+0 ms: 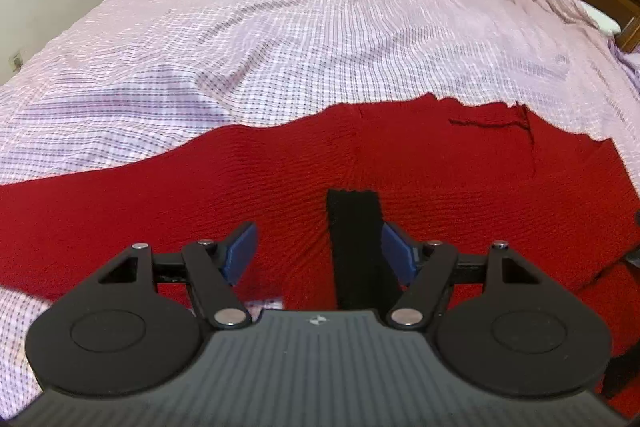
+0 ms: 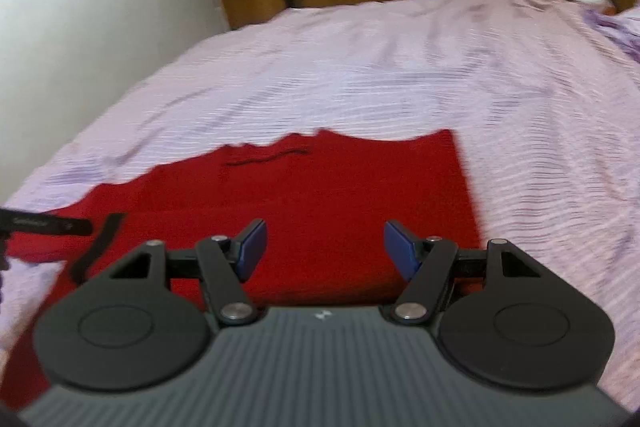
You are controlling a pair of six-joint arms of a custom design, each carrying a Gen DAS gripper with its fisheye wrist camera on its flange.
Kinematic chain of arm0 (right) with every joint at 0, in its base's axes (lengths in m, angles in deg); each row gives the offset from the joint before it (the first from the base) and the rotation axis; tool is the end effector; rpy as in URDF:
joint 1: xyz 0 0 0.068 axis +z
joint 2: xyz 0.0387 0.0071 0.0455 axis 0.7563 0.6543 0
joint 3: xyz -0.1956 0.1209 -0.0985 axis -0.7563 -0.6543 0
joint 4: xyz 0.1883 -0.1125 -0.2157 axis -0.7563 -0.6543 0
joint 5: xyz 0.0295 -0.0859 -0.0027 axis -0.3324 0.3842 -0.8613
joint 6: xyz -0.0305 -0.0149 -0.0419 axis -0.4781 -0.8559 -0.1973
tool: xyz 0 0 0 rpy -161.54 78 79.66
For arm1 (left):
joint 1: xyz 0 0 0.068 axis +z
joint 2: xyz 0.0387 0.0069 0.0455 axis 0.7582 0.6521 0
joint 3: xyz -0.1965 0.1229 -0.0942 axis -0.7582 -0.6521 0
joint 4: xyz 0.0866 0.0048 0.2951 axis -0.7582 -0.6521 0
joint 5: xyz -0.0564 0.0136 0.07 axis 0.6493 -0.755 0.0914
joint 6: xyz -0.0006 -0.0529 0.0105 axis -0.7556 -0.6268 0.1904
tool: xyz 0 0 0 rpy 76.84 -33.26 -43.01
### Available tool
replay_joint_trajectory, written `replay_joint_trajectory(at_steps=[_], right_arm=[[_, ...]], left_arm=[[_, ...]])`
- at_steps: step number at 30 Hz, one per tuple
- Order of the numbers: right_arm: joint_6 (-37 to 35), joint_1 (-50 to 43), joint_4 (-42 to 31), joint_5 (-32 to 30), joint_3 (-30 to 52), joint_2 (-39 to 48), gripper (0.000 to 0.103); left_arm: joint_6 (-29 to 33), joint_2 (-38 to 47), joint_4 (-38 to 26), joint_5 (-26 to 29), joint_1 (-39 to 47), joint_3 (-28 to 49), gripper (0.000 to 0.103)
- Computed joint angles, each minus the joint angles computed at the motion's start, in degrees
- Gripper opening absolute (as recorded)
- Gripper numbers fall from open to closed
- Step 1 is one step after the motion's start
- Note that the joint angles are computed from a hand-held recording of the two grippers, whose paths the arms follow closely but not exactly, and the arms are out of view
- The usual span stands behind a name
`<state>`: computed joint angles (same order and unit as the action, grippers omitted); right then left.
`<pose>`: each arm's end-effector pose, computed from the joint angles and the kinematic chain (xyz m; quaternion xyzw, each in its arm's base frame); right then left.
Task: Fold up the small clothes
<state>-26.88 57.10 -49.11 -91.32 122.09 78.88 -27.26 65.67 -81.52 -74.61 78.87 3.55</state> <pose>0.2615 0.0513 0.2320 -0.1713 0.8611 0.2088 0.4307 0.1764 0.0969 0.2857 -0.2145 0.9093 0.0602 0.3515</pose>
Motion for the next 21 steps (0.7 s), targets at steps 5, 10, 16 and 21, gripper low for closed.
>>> replay_joint_trajectory(at_steps=[5,10,16,21], right_arm=[[-2.2,-3.0,1.4,1.6,4.0,6.3,0.067],[-1.4,-3.5,5.7,5.9,6.6,11.9,0.067],[-0.3,-3.0,11.0,9.4,8.0,17.4,0.067],[-0.4,-3.1,12.2,10.4,11.2,22.6,0.068]], left_arm=[[1.1,3.8,3.1,0.2,-1.1,-0.1,0.069],[0.3,7.1,5.1,1.9,-1.0,-0.2,0.069],[-0.8,7.6,8.8,2.6,-1.9,-1.9,0.068],[0.0,5.6,11.7,1.5,-4.7,-4.1,0.021]])
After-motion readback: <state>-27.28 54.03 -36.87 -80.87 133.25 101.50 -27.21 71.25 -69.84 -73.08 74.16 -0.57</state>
